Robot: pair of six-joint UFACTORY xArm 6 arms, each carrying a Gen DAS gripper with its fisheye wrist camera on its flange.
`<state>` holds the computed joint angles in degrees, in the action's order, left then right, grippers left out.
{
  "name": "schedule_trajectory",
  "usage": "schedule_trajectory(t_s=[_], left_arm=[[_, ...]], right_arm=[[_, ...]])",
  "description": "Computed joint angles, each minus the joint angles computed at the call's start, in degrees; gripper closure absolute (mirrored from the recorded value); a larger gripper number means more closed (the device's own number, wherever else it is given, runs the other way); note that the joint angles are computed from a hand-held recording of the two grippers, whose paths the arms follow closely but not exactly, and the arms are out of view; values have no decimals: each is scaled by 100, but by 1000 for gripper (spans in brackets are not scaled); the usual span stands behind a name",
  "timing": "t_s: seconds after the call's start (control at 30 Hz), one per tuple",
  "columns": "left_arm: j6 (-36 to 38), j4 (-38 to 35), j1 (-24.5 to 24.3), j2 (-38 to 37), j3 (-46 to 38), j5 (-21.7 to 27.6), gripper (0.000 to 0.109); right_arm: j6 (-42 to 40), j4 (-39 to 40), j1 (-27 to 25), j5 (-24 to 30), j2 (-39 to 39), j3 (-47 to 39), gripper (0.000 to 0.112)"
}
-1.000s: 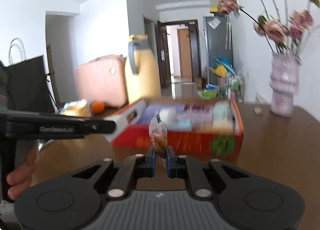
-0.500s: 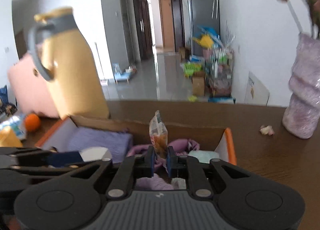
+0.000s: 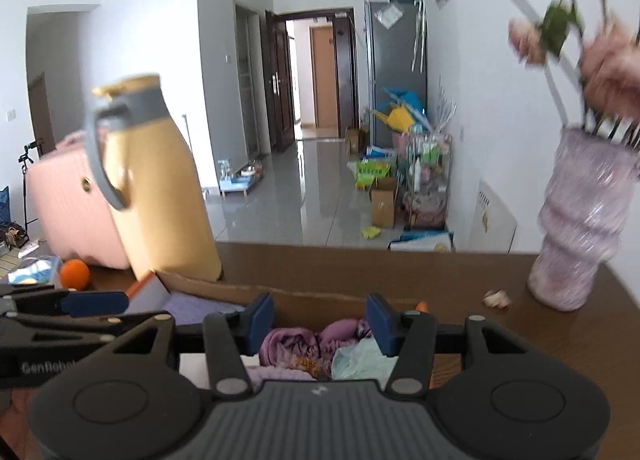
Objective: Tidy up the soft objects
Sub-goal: 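Withdraw both tools from the box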
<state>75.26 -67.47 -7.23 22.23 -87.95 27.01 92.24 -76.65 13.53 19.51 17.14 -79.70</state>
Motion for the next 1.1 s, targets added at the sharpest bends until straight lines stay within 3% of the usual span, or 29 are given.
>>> schedule_trajectory(t_s=[0.07, 0.23, 0.33, 0.37, 0.47, 0.7, 0.9, 0.97, 1.1], left_arm=[[594, -431, 107, -455, 484, -68, 32], [3253, -2609, 639, -1534, 1804, -39, 21], [4043, -3576, 953, -2033, 2398, 186, 12], [4169, -3728, 1017, -2163, 2533, 244, 11], [4262, -3861, 1103, -2496, 2821, 267, 11], [4417, -4049, 1495, -3365, 3602, 771, 11], [4609, -4062, 1941, -4375, 4848, 1020, 9], [4669, -3872, 2365, -4871, 5437, 1502, 9], [4359, -3113, 3705, -5855, 6541, 2698, 6]], right_arm=[[-93, 22, 100, 154, -455, 328, 58], [35, -195, 533, 917, -1812, 1420, 39], [666, -831, 1005, 1555, -2623, 2245, 21], [957, -1155, 1192, 1769, -2855, 2525, 20], [1570, -1702, 1692, 2349, -3226, 3034, 20], [1696, -1535, 2512, 3141, -3408, 3245, 20], [2163, -1359, 3317, 3819, -3606, 3587, 20], [2508, -1252, 3713, 4008, -3699, 3787, 20], [2932, -934, 4873, 4935, -3606, 3997, 19]])
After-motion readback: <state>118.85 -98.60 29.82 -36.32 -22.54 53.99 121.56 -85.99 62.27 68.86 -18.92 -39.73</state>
